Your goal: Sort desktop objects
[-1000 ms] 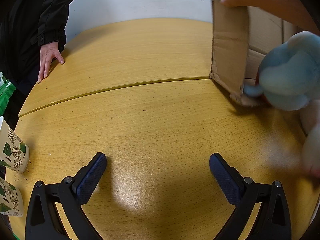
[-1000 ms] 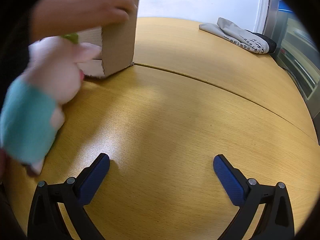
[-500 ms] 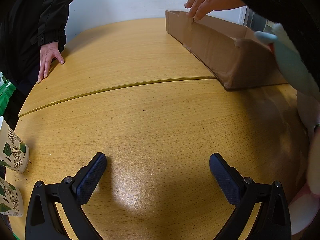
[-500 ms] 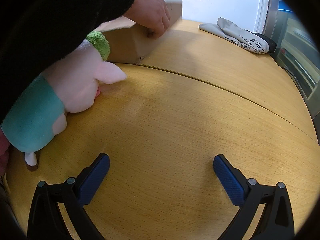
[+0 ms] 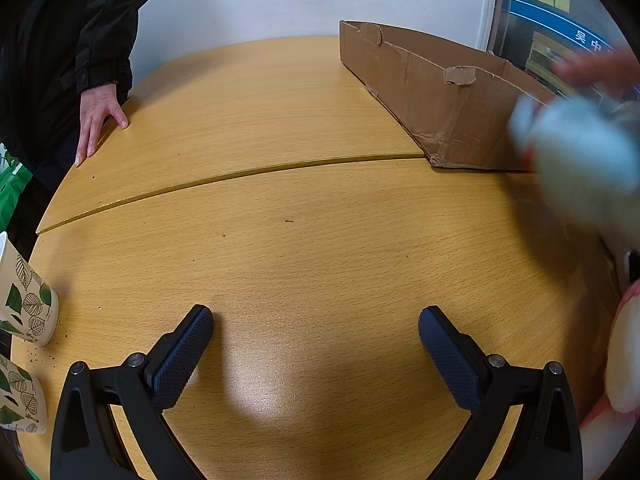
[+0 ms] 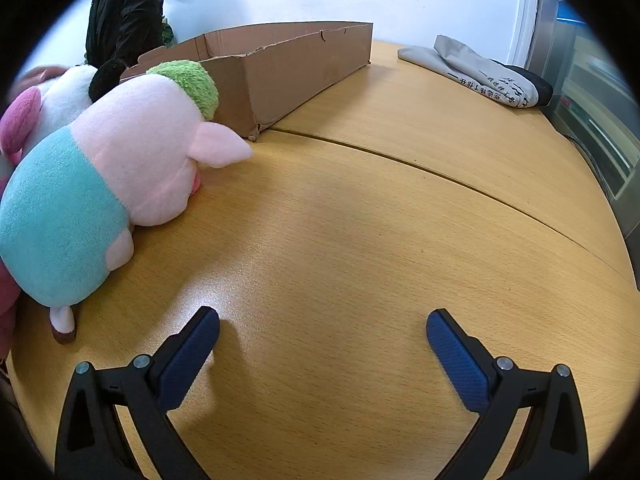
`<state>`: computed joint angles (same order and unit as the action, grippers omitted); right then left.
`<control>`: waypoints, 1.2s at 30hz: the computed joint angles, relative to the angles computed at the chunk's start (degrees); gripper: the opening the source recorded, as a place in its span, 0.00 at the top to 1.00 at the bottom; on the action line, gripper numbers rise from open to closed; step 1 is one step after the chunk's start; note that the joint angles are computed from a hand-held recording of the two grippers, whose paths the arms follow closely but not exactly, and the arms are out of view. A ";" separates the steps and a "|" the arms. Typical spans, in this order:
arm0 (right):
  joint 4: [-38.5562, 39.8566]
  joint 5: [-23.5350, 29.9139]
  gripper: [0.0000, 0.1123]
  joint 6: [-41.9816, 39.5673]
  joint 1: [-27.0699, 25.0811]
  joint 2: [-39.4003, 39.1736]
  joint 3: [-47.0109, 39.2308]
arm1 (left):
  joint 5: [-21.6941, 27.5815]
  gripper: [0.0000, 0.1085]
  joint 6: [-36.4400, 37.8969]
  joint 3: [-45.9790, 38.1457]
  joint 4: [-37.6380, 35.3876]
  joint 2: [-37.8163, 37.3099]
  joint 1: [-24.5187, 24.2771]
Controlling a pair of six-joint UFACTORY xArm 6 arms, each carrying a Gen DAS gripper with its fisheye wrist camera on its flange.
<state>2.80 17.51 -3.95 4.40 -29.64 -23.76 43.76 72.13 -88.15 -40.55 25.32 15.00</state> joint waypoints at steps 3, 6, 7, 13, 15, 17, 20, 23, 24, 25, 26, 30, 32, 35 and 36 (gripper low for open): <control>-0.01 -0.08 0.08 -0.01 -0.01 0.14 -0.05 | 0.00 0.05 0.01 0.02 -0.01 -0.02 0.01; -0.04 -0.14 0.08 0.01 -0.01 0.26 -0.10 | -0.02 0.05 0.04 0.09 -0.03 -0.08 0.01; -0.08 -0.21 0.08 0.05 0.00 0.24 -0.02 | 0.02 0.05 0.01 -0.02 -0.01 0.00 0.01; 0.03 -0.18 0.08 -0.14 -0.09 0.47 -0.25 | 0.04 0.05 -0.12 -0.30 0.06 0.20 -0.04; 0.06 -0.11 0.08 -0.20 -0.13 0.51 -0.36 | 0.00 0.05 -0.10 -0.20 0.04 0.13 -0.05; 0.04 -0.05 0.08 -0.19 -0.13 0.47 -0.37 | 0.03 0.05 -0.14 -0.36 0.07 0.26 -0.05; 0.02 -0.01 0.08 -0.18 -0.13 0.36 -0.31 | 0.00 0.05 -0.11 -0.32 0.06 0.24 -0.06; 0.02 -0.01 0.08 -0.18 -0.13 0.36 -0.31 | -0.02 0.05 -0.10 -0.26 0.05 0.20 -0.07; 0.02 -0.01 0.08 -0.18 -0.13 0.36 -0.31 | -0.04 0.05 -0.08 -0.20 0.03 0.17 -0.08; -0.01 0.01 0.08 -0.15 -0.13 0.34 -0.30 | -0.07 0.05 -0.09 -0.14 0.06 0.13 -0.09; -0.01 0.01 0.08 -0.15 -0.13 0.34 -0.30 | -0.07 0.05 -0.15 -0.16 0.07 0.14 -0.08; -0.01 0.01 0.08 -0.15 -0.13 0.34 -0.30 | -4.36 0.05 -4.42 3.16 0.58 -1.72 -0.82; -0.01 0.01 0.08 -0.15 -0.13 0.34 -0.30 | -8.22 0.05 -8.77 6.01 1.47 -3.28 -1.54; -0.07 -0.06 0.08 -0.15 -0.17 0.28 -0.22 | -13.76 0.05 -16.35 9.94 3.83 -5.38 -2.66; -0.05 -0.09 0.08 -0.19 -0.19 0.27 -0.21 | -15.46 0.05 -19.13 11.12 4.93 -5.99 -2.99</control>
<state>2.75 17.43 -4.14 4.21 -29.37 -23.97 28.30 53.00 -77.02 -35.62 19.33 12.00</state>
